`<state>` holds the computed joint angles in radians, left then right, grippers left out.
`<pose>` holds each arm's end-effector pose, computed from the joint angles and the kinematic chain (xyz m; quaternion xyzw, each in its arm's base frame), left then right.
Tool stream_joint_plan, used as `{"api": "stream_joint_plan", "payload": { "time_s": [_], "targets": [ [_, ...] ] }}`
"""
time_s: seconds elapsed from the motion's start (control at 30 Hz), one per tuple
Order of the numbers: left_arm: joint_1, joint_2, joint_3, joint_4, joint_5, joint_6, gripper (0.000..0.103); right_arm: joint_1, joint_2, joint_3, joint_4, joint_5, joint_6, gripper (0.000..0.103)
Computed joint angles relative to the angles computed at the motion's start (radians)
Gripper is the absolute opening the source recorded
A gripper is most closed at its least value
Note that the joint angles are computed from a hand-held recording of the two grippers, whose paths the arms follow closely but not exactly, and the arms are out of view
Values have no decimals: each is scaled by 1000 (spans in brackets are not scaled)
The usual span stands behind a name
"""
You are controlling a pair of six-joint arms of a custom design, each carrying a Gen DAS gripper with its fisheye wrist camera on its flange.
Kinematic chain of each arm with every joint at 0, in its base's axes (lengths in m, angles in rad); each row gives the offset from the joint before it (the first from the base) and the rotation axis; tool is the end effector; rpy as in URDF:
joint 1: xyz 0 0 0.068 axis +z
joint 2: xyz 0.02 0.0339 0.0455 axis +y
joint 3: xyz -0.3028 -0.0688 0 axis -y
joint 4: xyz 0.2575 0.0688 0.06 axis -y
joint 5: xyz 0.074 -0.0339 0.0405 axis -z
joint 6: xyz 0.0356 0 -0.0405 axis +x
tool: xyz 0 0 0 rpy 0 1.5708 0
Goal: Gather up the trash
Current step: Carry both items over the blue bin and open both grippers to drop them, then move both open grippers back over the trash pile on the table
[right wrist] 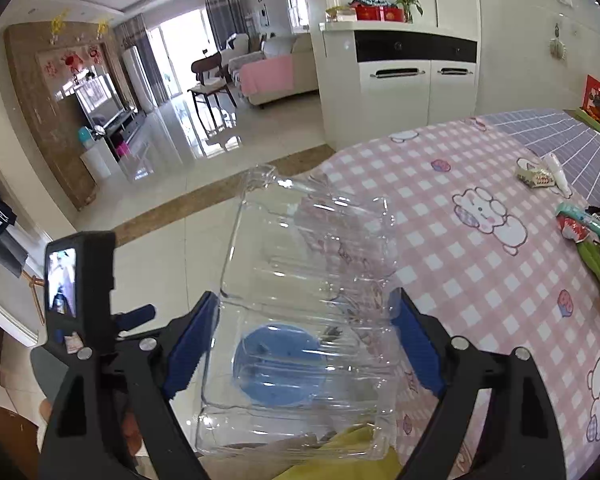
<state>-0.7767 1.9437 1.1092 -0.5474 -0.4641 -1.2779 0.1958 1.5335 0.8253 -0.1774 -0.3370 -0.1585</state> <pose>0.2733 -0.2463 0.1410 -0.2613 0.9332 0.0398 0.2434 0.3032 0.0721 0.2109 -0.2191 0.9041 0.1641 0.3282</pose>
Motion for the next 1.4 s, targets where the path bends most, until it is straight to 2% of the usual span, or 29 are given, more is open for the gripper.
{"api": "stream_joint_plan", "payload": {
  "time_s": [0.13, 0.37, 0.43, 0.67, 0.83, 1.13, 1.4],
  "targets": [
    [14, -47, -77, 9, -1, -39, 74, 59, 66, 19, 9, 22, -15, 85],
    [5, -144, -203, -47, -30, -159, 74, 186, 213, 107, -37, 44, -22, 87],
    [0, -160, -222, -70, -35, -187, 74, 212, 260, 154, -84, 51, -22, 93],
    [-11, -191, -256, -95, -38, -243, 74, 226, 327, 210, -133, 36, 3, 94],
    [-14, -167, -226, -88, -33, -225, 74, 215, 320, 198, -124, 39, -3, 94],
    [-44, -160, -158, -116, -49, -187, 74, 152, 217, 142, -141, 7, -48, 94],
    [-107, -191, -36, -230, -147, -161, 74, 66, 98, 112, -171, -68, -99, 94]
  ]
}}
